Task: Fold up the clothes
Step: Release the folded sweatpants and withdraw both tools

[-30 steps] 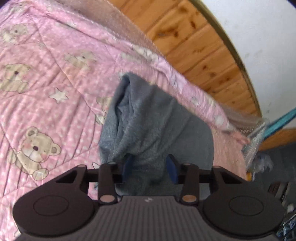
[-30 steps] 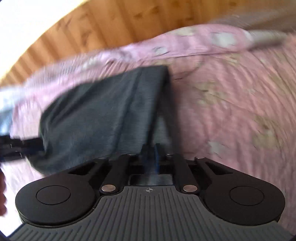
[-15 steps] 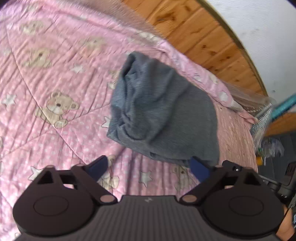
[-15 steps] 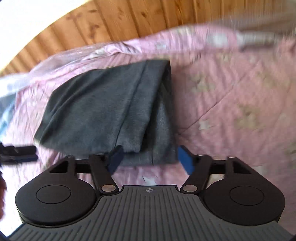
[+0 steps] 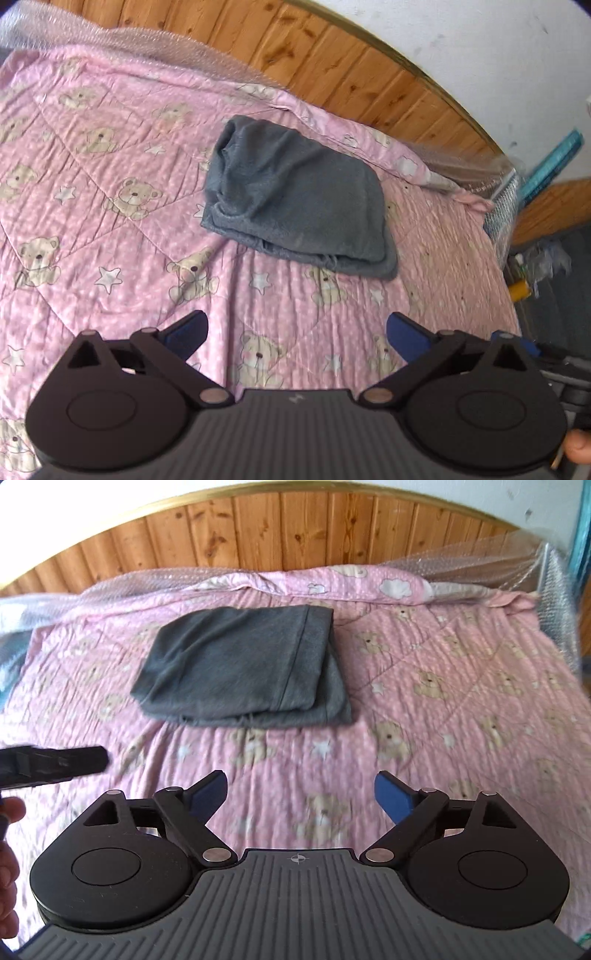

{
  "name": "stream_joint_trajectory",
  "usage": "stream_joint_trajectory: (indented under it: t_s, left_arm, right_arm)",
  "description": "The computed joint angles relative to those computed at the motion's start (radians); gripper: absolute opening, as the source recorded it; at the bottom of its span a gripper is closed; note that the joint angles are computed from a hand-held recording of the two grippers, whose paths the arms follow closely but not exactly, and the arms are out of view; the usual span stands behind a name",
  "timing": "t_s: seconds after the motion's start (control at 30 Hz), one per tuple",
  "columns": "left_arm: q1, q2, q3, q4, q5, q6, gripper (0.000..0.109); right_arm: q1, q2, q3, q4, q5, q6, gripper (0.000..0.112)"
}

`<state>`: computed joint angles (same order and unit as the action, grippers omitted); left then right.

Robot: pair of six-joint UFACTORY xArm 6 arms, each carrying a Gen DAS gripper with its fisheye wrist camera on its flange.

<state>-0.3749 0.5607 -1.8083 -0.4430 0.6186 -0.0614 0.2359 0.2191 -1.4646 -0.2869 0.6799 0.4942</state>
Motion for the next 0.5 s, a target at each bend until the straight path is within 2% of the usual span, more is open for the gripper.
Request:
stream_joint_trajectory:
  t_s: [0.13,0.23,0.3,0.37,0.4,0.47,0.5]
  left_arm:
    - [-0.010,-0.105,0.155,-0.059,-0.093,0.061,0.103]
    - [-0.004,-0.145,0.186,-0.023,-0.075,0.051,0.103]
    - [-0.005,-0.175,0.217,-0.016,-0.101,0.061,0.103]
    - [-0.011,-0.210,0.257,-0.002,-0.148,0.034,0.103]
    - [-0.013,-0.222,0.267,-0.042,-0.161,0.047,0.103]
    - [-0.012,-0.227,0.259,-0.112,-0.148,0.072,0.103]
    - [-0.018,-0.234,0.267,-0.084,-0.168,0.049,0.103]
  right_arm:
    - [0.038,-0.077,0.082,-0.059,0.001,0.101,0.090]
    - [0.064,-0.125,0.132,-0.093,0.002,0.167,0.090]
    - [0.072,-0.141,0.153,-0.110,-0.009,0.192,0.090]
    - [0.074,-0.157,0.174,-0.104,-0.028,0.202,0.090]
    - [0.073,-0.166,0.189,-0.094,-0.045,0.199,0.090]
    - [0.069,-0.180,0.212,-0.062,-0.072,0.180,0.090]
    - [0.064,-0.184,0.217,-0.046,-0.077,0.160,0.090]
